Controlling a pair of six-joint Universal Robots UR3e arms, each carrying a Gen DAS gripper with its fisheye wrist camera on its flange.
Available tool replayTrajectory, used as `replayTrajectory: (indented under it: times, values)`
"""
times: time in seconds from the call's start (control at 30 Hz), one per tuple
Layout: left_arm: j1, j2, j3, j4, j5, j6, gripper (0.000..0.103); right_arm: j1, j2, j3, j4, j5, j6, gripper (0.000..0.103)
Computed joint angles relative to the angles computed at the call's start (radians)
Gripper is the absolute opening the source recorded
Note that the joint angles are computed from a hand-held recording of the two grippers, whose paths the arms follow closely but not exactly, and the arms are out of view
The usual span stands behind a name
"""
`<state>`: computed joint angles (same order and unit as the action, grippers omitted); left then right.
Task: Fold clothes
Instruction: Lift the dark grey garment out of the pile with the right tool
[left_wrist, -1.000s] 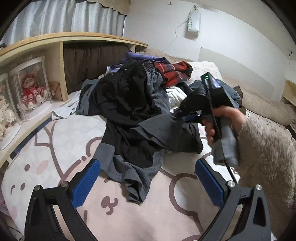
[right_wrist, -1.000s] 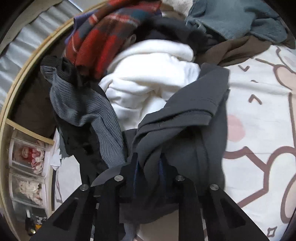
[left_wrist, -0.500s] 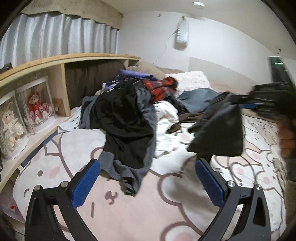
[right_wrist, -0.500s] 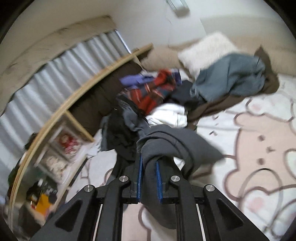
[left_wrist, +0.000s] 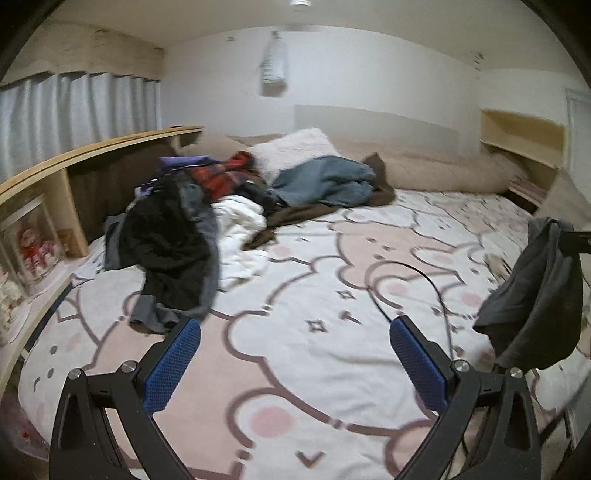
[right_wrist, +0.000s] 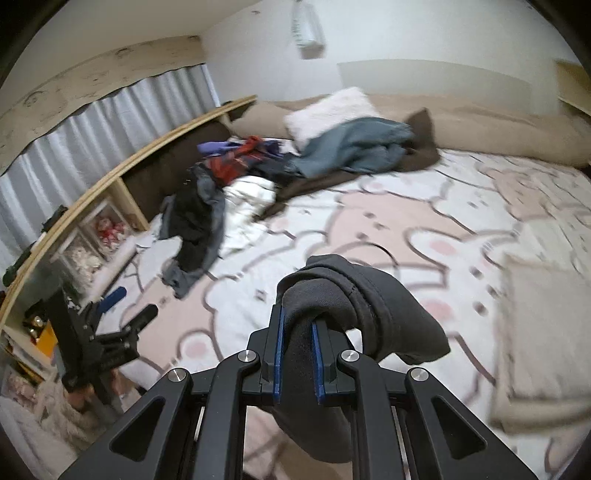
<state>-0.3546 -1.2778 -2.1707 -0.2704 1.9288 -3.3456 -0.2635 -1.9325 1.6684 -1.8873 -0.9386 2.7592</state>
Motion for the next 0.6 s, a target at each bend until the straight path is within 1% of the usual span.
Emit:
replayTrajectory:
  times: [0.07,0.13,0.23,0.33,0.4,0.6]
  values:
    - [-0.054,-0.046,0.031,0.004,0.035,-0.011,0.103,-0.055,-0.047,0.06,0.007,0.003,-0.025,0.014]
    - [-0.09,-0.088,0.058,0.015,0.066,-0.02,0.103,-0.091,-0.063,0.112,-0.038,0.01,-0.025,0.014]
    - [-0.121,-0.146,0.085,0.044,0.102,-0.03,0.103,-0.102,-0.05,0.183,-0.189,-0.025,0.007,0.014]
    - [-0.127,-0.189,0.099,0.065,0.117,-0.047,0.103,-0.085,0.005,0.234,-0.344,-0.103,0.051,0.014]
    - [-0.118,-0.201,0.097,0.072,0.096,-0.059,0.103,-0.07,0.06,0.269,-0.424,-0.135,0.078,0.014]
    - [-0.116,-0.259,0.111,0.089,0.077,-0.056,0.103,-0.073,0.124,0.422,-0.537,-0.152,0.09,0.014]
